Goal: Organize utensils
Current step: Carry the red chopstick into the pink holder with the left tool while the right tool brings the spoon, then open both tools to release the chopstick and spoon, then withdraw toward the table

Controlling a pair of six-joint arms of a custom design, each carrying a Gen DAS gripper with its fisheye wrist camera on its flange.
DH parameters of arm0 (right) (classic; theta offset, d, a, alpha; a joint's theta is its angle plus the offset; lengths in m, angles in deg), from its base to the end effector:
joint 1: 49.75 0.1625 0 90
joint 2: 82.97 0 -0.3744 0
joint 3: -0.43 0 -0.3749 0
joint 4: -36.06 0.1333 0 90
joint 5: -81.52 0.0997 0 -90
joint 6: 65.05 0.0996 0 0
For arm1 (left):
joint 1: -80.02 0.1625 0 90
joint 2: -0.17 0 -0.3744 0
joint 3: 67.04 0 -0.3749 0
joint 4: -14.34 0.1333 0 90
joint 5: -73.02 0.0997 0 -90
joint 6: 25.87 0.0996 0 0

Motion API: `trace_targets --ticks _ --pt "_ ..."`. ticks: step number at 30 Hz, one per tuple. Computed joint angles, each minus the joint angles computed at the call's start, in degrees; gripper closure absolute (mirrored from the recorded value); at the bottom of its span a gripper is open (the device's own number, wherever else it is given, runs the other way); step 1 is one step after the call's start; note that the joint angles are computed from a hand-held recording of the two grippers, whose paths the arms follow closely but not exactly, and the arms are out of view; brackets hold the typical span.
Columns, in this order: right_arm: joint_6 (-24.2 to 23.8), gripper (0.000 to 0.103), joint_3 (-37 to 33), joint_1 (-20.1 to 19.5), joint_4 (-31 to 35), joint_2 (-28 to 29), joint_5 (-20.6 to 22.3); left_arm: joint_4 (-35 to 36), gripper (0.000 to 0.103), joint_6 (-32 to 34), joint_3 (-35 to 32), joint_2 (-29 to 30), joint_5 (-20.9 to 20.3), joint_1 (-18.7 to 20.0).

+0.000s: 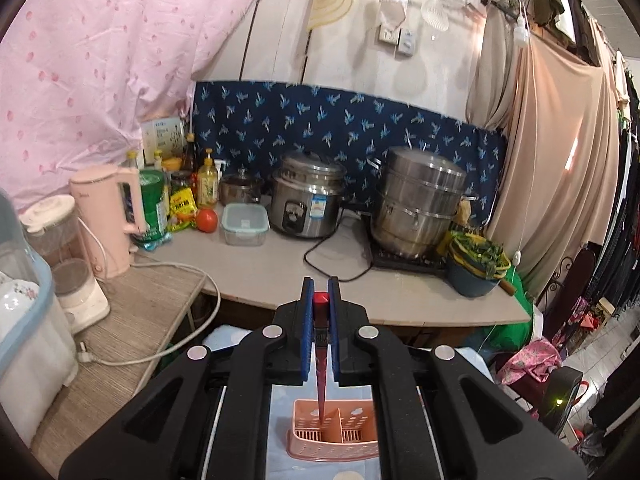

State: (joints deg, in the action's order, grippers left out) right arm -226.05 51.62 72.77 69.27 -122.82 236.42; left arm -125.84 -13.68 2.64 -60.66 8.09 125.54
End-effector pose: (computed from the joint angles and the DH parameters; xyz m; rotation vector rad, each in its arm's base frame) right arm 0.3671 -0.4956 0.2280 -0.3026 -2.1123 1.3476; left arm -0.3564 -0.6134 0.4298 1.0826 2.4850 -1.1456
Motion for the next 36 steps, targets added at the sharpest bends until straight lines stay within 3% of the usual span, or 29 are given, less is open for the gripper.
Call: trace_targets --ticks 9,16,18,20,22,30,36 --pt "2.82 0.096 0.40 -3.16 2.15 1.73 -3.53 0.79 0.096 -0.26 1.70 2.41 -0.26 2.95" --pt "2.89 0.091 0.96 -2.70 1.05 1.74 -2.45 0.02 0.095 -0.32 2.81 2.21 0.83 3.22" --pt "2.88 0.091 1.15 -2.04 0.94 1.72 -1.87 0.52 0.087 -0.63 3.35 1.59 1.25 3.19" --pt "3.22 0.091 1.38 -1.15 1.08 1.71 -1.21 0.36 0.069 -0.81 4.69 0.37 1.82 3.08" --pt "4.19 0.091 1.78 -0.19 1.60 1.64 -1.01 -0.37 0.063 -0.83 6.75 -1.40 2.63 2.81" --pt "14.34 0.091 5.66 5.28 6.99 2.39 0.93 3.45 0.059 -1.88 16.51 -10.35 7.08 1.82" --pt "29.56 0.091 11.79 9.96 14.14 3.86 1.68 8.41 0.059 -4.03 27.40 -19.83 8.78 2.00"
